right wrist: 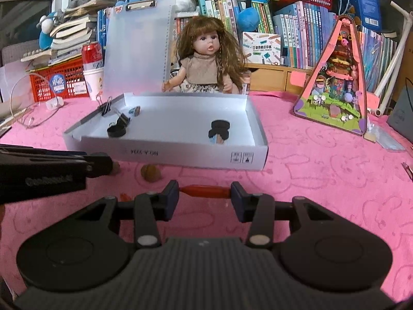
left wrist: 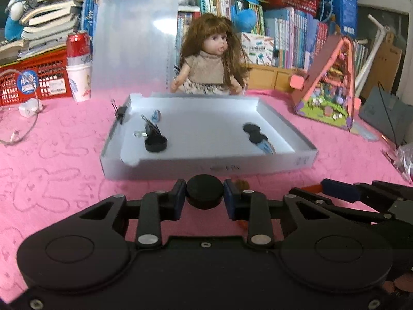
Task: Organize rigid objects
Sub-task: 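Carry the black disc and red crayon into the white tray with both tools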
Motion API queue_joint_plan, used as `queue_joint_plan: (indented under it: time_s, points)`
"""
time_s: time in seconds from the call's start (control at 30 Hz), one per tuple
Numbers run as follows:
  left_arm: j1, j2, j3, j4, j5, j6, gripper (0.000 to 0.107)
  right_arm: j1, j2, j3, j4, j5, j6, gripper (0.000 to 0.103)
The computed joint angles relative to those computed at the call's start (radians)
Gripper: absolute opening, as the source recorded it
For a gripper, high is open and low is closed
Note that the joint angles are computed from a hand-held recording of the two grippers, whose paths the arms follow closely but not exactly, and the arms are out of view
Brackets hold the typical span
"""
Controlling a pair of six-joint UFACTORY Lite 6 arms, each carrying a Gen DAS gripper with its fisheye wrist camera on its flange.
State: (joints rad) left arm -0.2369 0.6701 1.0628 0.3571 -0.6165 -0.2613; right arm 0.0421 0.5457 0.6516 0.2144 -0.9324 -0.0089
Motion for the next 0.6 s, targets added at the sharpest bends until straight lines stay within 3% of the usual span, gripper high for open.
queue_joint_plan:
  time_s: [0.4, 0.6]
  points:
    - [0.053, 0.083, 0.328, 0.301, 0.206, -0.345, 0.030, -0.104, -0.026, 0.159, -0.155, 0.178, 0.096, 0.048]
    - [0.071, 0.217, 0.586, 0.714, 0.323, -0.796, 0.030, -0.141, 0.019, 0.290, -0.226, 0.282, 0.155, 0.048]
